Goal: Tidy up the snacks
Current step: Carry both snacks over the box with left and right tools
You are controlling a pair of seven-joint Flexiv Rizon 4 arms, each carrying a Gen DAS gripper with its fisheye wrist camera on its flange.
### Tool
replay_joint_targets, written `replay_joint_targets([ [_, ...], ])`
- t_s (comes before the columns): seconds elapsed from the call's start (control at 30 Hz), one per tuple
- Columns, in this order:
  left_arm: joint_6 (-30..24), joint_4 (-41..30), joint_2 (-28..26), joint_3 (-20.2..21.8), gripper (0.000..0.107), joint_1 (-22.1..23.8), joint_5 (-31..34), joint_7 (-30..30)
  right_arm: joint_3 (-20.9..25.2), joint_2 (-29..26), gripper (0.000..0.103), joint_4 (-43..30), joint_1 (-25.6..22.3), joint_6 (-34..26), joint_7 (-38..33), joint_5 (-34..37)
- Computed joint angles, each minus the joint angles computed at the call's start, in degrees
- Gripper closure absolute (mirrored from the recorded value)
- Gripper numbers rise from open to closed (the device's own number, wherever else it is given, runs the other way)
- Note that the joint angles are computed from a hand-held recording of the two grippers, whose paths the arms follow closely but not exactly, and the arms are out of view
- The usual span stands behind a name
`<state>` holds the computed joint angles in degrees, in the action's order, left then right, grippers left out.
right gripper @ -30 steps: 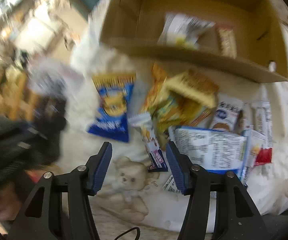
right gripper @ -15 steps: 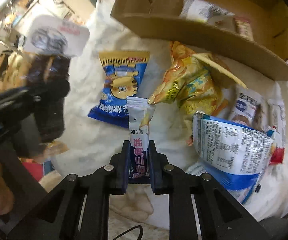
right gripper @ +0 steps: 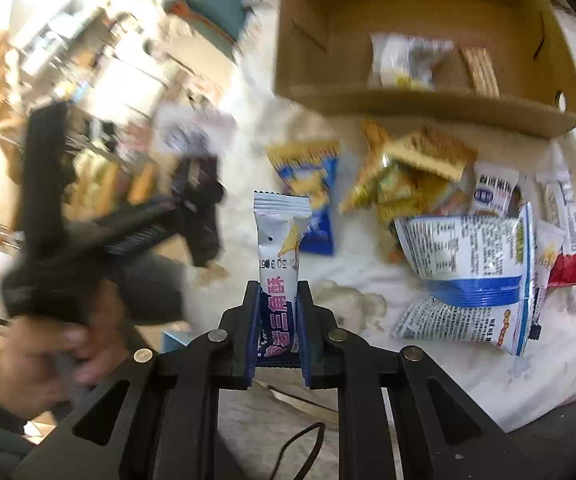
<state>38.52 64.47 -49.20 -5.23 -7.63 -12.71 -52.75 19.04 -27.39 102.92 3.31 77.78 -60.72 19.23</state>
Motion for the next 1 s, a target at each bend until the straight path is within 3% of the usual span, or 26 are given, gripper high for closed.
replay_joint_targets([
  [0.1,2.31,1.46,0.99,-0.63,0.098,0.16,-0.42,0.87,-1.93,2.71,0.086,3.52,1.19,8.3,0.7,-0.12],
  [0.17,3.93,2.51,1.9,-1.5,0.098,0.43,-1.2,2.09,-7.4,5.02,0.086,6.76,4.86,12.25,5.22,-3.41],
  [0.33,4.67,1.77,2.63,-2.6,0.098,0.46,-3.07,3.65,-18.67,8.57,0.086,12.68,11.69,17.07,14.33,-9.96],
  [0.4,3.97,-0.14,2.03,-2.61,0.098,0.1,-3.4,3.62,-19.51,8.88,0.086,13.18,10.98,18.04,15.53,-11.26],
  [0.57,2.24,-5.87,-0.24,-2.7,0.098,-1.02,-3.76,3.26,-28.0,10.34,0.086,15.71,15.66,20.53,21.53,-15.86],
  [0.7,-0.49,-12.65,-3.24,-2.94,0.098,-2.42,-3.86,2.8,-28.57,9.77,0.086,15.17,13.66,20.65,23.67,-18.83],
  [1.0,-8.55,-31.97,-13.21,-2.38,0.098,-6.42,-3.48,1.33,-21.37,4.88,0.086,9.5,3.08,18.1,26.17,-22.12],
])
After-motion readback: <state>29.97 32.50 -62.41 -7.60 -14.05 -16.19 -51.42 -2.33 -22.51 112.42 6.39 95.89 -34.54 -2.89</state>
